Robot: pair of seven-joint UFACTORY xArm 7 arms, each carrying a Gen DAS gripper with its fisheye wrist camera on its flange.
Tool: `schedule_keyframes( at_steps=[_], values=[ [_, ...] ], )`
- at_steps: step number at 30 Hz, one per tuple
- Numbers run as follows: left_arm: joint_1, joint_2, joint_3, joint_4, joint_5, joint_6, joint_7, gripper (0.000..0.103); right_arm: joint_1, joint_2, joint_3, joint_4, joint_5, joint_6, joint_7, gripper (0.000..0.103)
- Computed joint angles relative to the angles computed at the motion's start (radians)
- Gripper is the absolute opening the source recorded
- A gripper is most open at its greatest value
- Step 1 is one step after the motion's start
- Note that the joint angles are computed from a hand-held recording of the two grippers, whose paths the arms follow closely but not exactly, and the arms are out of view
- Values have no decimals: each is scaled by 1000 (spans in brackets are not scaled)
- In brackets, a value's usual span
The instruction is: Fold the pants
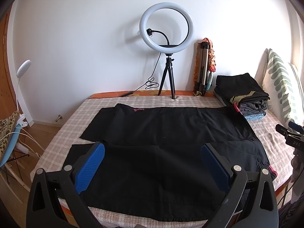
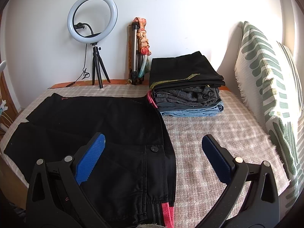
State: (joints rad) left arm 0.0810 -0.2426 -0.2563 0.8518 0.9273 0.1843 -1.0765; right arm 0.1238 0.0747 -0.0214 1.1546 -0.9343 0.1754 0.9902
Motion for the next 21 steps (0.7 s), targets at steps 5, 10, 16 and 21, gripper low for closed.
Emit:
schedule_keyframes(
  at_steps=[5, 10, 16, 21],
  values=[
    [-3, -1, -1, 1, 0, 3, -2, 103, 2, 1, 0, -1, 3, 0, -3, 103],
    [-8, 2, 6, 1, -7, -2, 9, 103, 5, 9, 0, 0, 14, -6, -13, 103],
    [-30, 30, 68, -23, -125, -90, 138, 103, -11, 38, 16, 11, 205, -43, -205, 103],
    [-62, 69, 125, -13, -340, -72, 330, 102, -11, 70, 39, 32, 414, -60, -424, 103]
  ],
)
